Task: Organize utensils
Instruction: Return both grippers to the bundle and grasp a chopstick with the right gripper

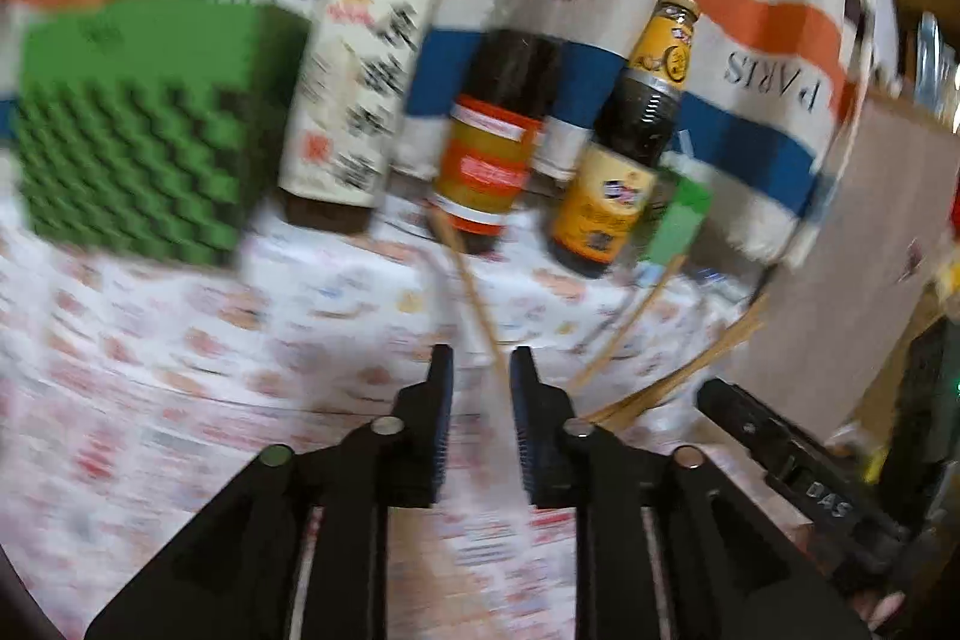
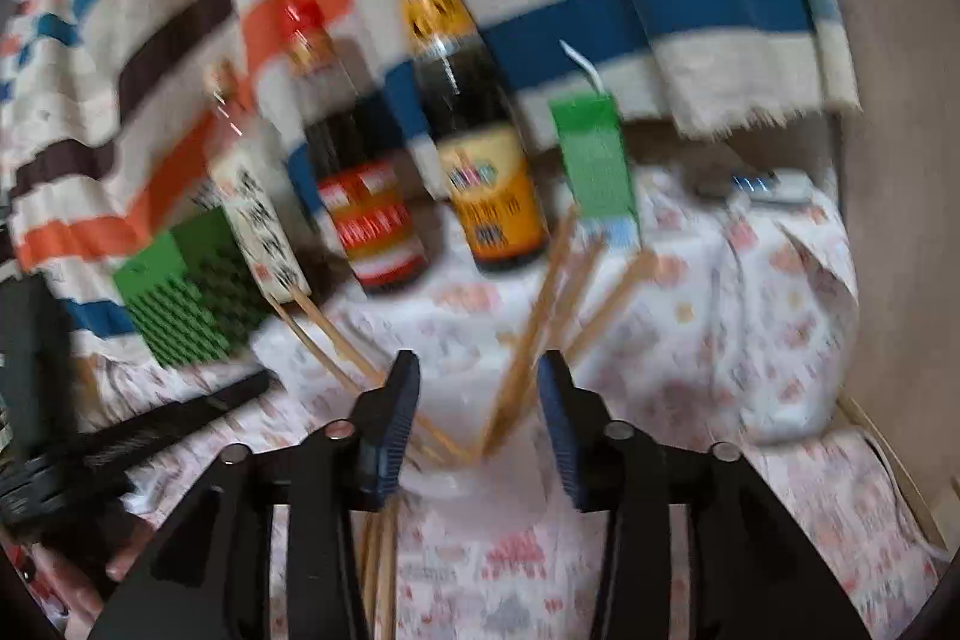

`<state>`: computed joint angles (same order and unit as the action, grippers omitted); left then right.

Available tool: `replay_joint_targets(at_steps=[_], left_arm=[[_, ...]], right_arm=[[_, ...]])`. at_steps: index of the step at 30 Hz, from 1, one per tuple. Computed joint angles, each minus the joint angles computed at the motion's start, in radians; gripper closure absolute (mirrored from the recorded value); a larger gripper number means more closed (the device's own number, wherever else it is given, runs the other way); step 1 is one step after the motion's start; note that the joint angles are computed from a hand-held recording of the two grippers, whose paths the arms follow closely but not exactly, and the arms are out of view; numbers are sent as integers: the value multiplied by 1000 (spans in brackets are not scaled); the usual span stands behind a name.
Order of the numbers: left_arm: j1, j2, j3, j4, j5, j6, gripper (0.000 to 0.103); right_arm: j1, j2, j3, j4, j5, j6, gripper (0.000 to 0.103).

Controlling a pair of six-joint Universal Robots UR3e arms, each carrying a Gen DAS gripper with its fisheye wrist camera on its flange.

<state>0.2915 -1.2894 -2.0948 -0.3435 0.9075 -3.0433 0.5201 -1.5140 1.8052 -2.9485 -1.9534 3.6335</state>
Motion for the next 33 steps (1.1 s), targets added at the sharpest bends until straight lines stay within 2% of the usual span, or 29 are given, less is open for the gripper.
replay_joint_targets(at_steps=[2, 5, 6, 9, 11, 13, 14, 15, 16, 17, 18, 20, 22, 24, 27, 31, 33], left_arm=[[34, 79, -43, -12, 16, 20, 76], [119, 210, -109, -67, -13, 43, 54], [155, 254, -131, -91, -33, 52, 44], [212, 341, -183, -107, -35, 77, 28], [252, 393, -241, -65, -47, 89, 19], [304, 435, -306, -10, -92, 86, 10], [329, 443, -355, 76, -105, 44, 3], [322, 412, -415, 246, -55, -48, 0], [277, 351, -432, 367, 31, -107, 0], [236, 302, -424, 404, 111, -119, 0], [236, 286, -403, 357, 108, -89, 0], [327, 334, -378, 163, -24, -15, 0], [377, 360, -383, 85, -67, -9, 0], [370, 350, -375, 83, -37, 28, 0], [328, 306, -384, 222, 75, 8, 0], [319, 270, -321, 99, 98, 39, 0], [287, 228, -298, 95, 150, 36, 0]], right_arm=[[15, -3, -16, 54, 20, 14, 58], [68, 40, -87, 133, -32, 12, 58], [62, 37, -79, 125, 14, 1, 57], [33, 25, -57, 120, 122, 10, 57], [26, 33, -60, 121, 156, 10, 57], [41, 54, -78, 132, 138, 3, 56], [47, 66, -87, 138, 130, 1, 55], [49, 76, -95, 146, 136, -2, 55], [48, 82, -100, 154, 147, -4, 55], [46, 92, -108, 163, 162, -6, 55], [49, 106, -117, 174, 162, -2, 55], [63, 132, -132, 184, 139, 1, 55], [70, 160, -154, 204, 137, -11, 55], [78, 190, -179, 233, 140, -15, 55], [84, 236, -224, 301, 164, -25, 55], [83, 283, -282, 407, 190, -33, 55], [74, 299, -306, 459, 229, -44, 55]])
